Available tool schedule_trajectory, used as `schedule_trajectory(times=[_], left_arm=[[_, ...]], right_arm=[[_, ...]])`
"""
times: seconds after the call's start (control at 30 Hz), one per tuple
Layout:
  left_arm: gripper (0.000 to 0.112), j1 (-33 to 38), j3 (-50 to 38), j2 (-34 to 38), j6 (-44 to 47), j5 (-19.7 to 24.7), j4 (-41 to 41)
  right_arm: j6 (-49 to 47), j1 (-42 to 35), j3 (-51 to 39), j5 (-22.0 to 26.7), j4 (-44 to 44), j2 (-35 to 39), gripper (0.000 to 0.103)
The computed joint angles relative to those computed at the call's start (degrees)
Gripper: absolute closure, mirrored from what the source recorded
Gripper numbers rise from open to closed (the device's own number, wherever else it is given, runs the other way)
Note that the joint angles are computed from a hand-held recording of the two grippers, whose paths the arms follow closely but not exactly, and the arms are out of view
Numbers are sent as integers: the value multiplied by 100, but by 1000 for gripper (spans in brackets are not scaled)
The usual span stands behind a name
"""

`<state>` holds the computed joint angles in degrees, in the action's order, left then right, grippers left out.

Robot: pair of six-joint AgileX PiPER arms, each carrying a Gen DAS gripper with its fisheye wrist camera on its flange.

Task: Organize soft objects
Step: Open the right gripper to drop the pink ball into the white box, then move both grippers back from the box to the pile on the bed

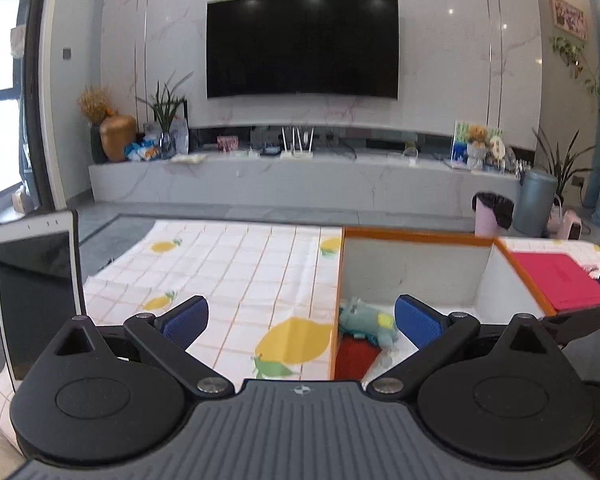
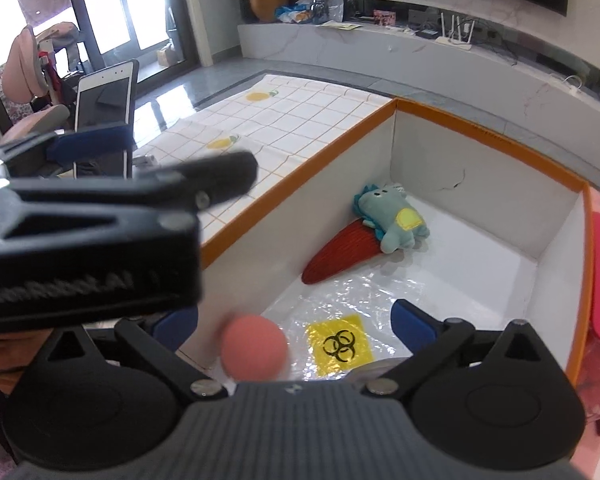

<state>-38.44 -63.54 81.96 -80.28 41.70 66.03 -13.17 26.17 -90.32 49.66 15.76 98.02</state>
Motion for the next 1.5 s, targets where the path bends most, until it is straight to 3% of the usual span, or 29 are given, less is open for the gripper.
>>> schedule_trajectory(times=[0.17,0.3,0.57,0.83,1.13,1.2,1.33,1.5], left_arm=[[9,-281,-204,-43,98,336,147],[9,-717,-676,235,-94,1339,379],[9,-1066,-1675,564,-175,2092,134],[9,-1565,-2661,1200,400,2187,212],[9,-1835,-3497,1793,516,1366,-11],[9,-1892,-3801,2036,612,1371,-47],[9,-2005,-4555,2618,1031,1474,-332],[9,-2249,-5253,3321,1503,1539,-456]], right_arm=[[133,-81,-111,230,-34,-36,3],[-48,-253,-138,350,291,-253,3],[72,-799,-384,820,338,-753,3],[-189,-2038,-443,1123,323,-1415,3],[-1266,-4037,-695,1499,867,-1627,3],[-1477,-4423,-630,1416,880,-1656,3],[-1869,-5269,16,730,960,-1825,3],[-1344,-5791,124,415,121,-1356,3]])
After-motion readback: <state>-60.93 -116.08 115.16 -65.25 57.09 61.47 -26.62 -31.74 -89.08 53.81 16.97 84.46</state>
